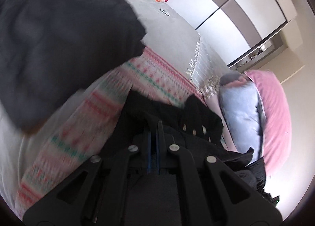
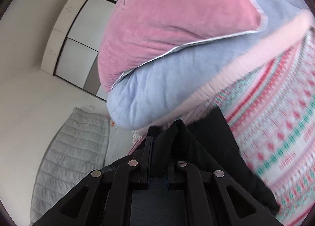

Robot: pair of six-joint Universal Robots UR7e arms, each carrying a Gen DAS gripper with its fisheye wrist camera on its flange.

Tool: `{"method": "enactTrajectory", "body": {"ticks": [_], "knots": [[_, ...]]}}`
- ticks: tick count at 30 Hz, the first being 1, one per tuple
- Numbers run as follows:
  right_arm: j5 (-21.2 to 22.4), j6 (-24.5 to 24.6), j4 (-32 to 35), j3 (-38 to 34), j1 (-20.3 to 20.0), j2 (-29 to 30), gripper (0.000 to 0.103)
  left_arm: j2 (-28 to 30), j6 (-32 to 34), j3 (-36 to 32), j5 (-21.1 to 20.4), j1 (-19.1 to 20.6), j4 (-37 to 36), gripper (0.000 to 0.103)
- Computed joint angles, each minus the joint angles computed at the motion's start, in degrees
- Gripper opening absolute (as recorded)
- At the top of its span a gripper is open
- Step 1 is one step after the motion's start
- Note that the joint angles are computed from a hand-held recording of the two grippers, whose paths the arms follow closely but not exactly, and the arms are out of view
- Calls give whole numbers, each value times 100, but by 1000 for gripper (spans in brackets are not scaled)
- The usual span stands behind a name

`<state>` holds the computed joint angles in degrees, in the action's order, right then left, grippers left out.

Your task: Fold large clothes

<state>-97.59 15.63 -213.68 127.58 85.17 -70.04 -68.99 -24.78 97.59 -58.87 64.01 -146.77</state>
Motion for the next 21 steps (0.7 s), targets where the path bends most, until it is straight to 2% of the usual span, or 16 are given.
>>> {"method": "enactTrajectory", "body": {"ticks": [2,4,5,6,7,9,11,14,15,16,17,18,19,21], "knots": [[-156,75,605,-854,-1,337,8,630,226,-729,161,67,16,5],[-467,27,916,-1581,29,739,8,1395,961,-1611,266,131,110,9],[-775,-167,1188,-2096,65,1045,8,1690,1225,-1922,480,138,218,12],[-1050,-290,1465,-2423,95,1235,9,2031,1318,-2288,934,129,553,14],[-1537,-375,1955,-2837,136,1477,9,2236,1320,-2458,1246,135,665,14],[-2039,-400,2447,-3279,126,1818,9,2437,1367,-2509,1459,193,473,14],[-2379,-622,2371,-3503,118,2118,9,2530,1276,-2574,1407,292,619,14],[-2312,-751,2203,-3468,17,2225,10,2442,1194,-2423,982,459,644,18],[-2145,-760,2198,-3375,-42,2164,10,2386,1233,-2368,825,506,684,28],[-1939,-796,2208,-3256,-101,2065,12,2347,1271,-2322,698,537,693,42],[-1709,-915,2183,-3069,-156,1904,17,2263,1300,-2203,586,583,648,49],[-1610,-1079,2121,-2915,-175,1773,28,2282,1263,-2229,589,591,641,56],[-1574,-1364,1979,-2720,-178,1617,37,2248,1268,-2195,577,616,623,59],[-1820,-2080,1641,-2482,-110,1443,77,2225,1351,-2215,570,659,669,60]]}}
